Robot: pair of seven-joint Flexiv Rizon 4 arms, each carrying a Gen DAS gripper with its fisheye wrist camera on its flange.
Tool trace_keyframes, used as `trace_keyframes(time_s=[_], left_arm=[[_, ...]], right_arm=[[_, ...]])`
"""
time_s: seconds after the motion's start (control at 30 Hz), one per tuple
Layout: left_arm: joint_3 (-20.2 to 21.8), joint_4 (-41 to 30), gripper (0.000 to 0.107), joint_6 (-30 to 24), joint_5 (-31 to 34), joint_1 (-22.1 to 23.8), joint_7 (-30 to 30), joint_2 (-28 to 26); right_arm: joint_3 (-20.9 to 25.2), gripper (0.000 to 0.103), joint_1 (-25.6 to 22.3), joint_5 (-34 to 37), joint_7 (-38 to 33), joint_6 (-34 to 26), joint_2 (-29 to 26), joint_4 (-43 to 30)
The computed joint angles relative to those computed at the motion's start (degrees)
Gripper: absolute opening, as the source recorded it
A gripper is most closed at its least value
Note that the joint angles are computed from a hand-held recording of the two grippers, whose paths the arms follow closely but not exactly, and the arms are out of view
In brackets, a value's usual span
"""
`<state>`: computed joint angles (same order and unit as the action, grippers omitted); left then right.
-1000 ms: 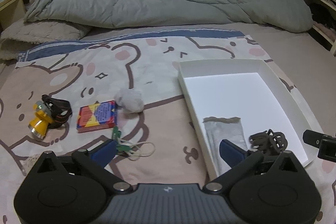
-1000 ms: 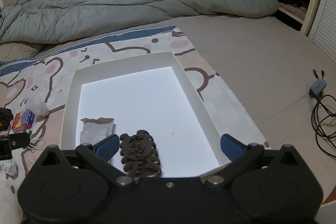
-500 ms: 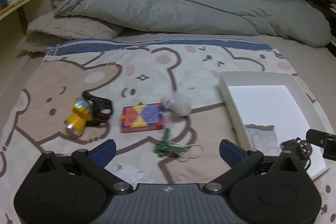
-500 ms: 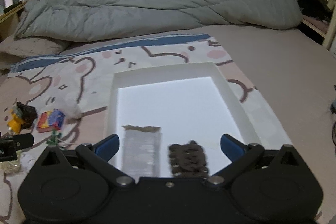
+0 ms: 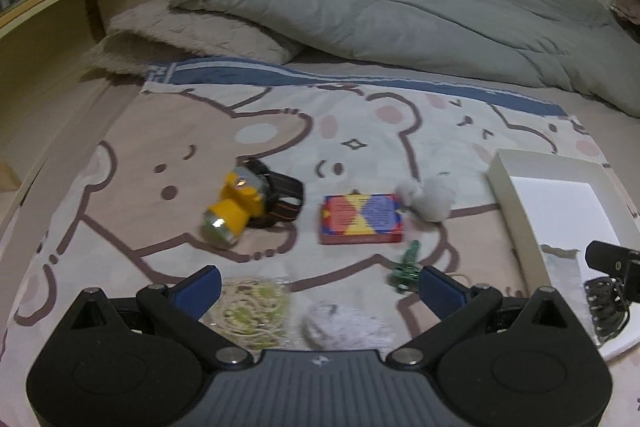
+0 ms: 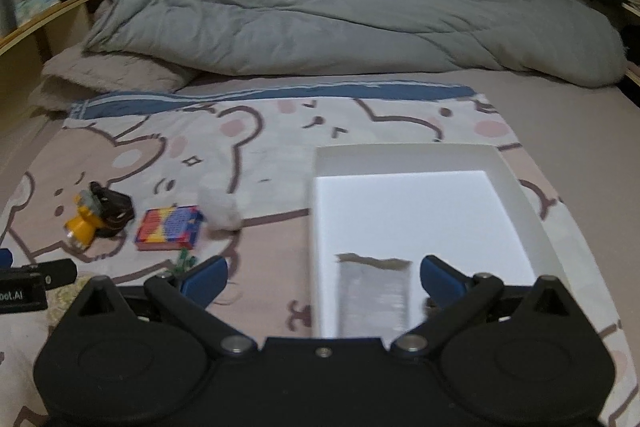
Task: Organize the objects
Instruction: 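Move both tools back toward the remaining items on the bed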
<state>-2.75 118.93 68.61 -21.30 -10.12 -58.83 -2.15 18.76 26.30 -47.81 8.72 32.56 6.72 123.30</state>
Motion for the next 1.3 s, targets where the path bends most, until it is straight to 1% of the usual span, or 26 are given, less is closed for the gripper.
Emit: trace_keyframes(time_s=[0.27, 0.43, 0.53, 0.67, 0.77, 0.93, 1.03, 1.13, 1.23, 1.3], left_arm=[[0.9, -0.4, 0.103, 0.0, -0.8, 1.6, 0.7, -0.5], [1.2, -0.3, 0.103, 1.1, -1.3, 2.5, 0.8, -0.8], [1.1, 0.3, 0.103, 2.7, -2.4, 2.8, 2.1, -1.1], [1.2, 0.6, 0.103, 4.3, -1.7, 3.3, 2.7, -1.9], [1.2, 0.5, 0.103, 4.4, -1.5, 3.8, 2.7, -2.7], [1.4, 0.0, 0.103, 4.3, 1.6, 4.3, 1.0, -4.4], [0.8, 0.3, 0.103, 3.8, 0.1, 4.8, 1.4, -5.5], [1.1, -0.3, 0.103, 1.8, 1.1, 5.0, -0.7, -6.8], [1.1, -0.5, 0.103, 1.8, 2.3, 5.0, -2.7, -7.9], [0.9, -0.6, 0.103, 1.9, 2.4, 5.2, -2.9, -8.5]], right_arm=[[-1.0, 0.103, 1.3, -1.9, -0.7, 1.7, -4.1, -3.4], [-1.7, 0.103, 2.1, -2.8, -1.0, 2.4, -5.9, -5.0], [-2.1, 0.103, 2.6, -2.9, -1.1, 2.6, -7.0, -5.9], [-2.7, 0.103, 3.3, -3.7, -1.8, 3.4, -8.7, -6.9], [-3.2, 0.103, 3.8, -4.4, -2.4, 4.0, -10.0, -7.6], [-4.4, 0.103, 3.9, -5.6, -0.6, 8.0, -11.6, -7.8], [-5.1, 0.103, 3.6, -5.9, 0.7, 11.4, -12.5, -7.6], [-5.7, 0.103, 3.5, -6.1, 2.2, 13.6, -13.2, -7.3], [-6.1, 0.103, 3.4, -6.0, 3.2, 15.3, -13.8, -7.1], [-6.4, 0.103, 3.2, -5.8, 3.4, 17.1, -14.2, -6.9]])
